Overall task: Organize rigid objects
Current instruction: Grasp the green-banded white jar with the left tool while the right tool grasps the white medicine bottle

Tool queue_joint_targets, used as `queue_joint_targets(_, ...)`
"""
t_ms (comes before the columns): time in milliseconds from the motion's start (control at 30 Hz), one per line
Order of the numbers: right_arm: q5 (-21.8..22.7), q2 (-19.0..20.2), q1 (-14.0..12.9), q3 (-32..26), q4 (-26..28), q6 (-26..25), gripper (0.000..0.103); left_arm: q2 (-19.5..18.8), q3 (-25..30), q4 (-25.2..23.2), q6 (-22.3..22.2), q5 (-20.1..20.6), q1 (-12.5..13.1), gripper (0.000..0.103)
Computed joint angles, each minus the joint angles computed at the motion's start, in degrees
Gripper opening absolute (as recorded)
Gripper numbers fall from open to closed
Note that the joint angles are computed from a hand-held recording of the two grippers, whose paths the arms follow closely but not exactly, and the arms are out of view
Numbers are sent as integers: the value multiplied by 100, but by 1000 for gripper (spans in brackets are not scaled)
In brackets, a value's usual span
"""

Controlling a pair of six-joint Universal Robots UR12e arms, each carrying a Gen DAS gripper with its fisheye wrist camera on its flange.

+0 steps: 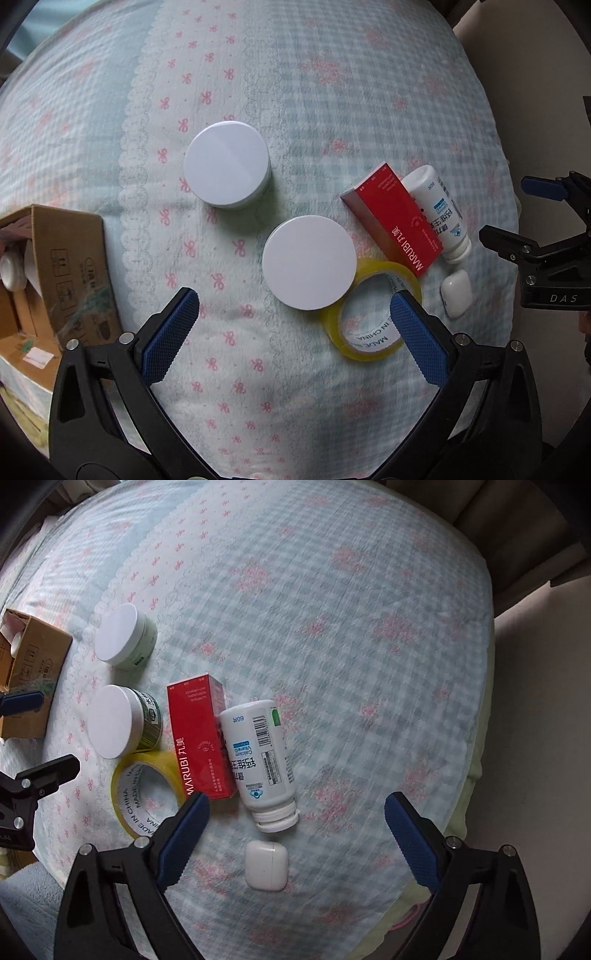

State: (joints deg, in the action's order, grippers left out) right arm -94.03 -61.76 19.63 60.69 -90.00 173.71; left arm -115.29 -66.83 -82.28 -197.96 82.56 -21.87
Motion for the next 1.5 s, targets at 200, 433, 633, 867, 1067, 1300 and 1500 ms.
queue_joint_targets(200,102,365,0,-257,416,-447,88,-317,168,-255,-51,-125,16,103)
queue_joint_targets(433,358,524,-72,-445,693,-608,86,-506,262,-414,37,-226,16,100)
queue_joint_targets(633,405,646,-97,-653,916,-844,86,-610,346,-402,21,-321,53,83)
queue_joint_targets(867,494,673,-116,-712,1047,-900,80,-665,318,-398,114,-445,60,73)
queue_joint_targets(1067,476,668,-109,-676,1081,-963,77,-684,309,-374,107,-453,44,73)
queue_joint_targets(1300,491,816,-51,-795,1213,-833,66,-654,332,-390,102,-469,33,73)
queue_joint_targets(1500,636,911,-3,-884,1325,-651,48,-598,224,-289,131,-523,64,72)
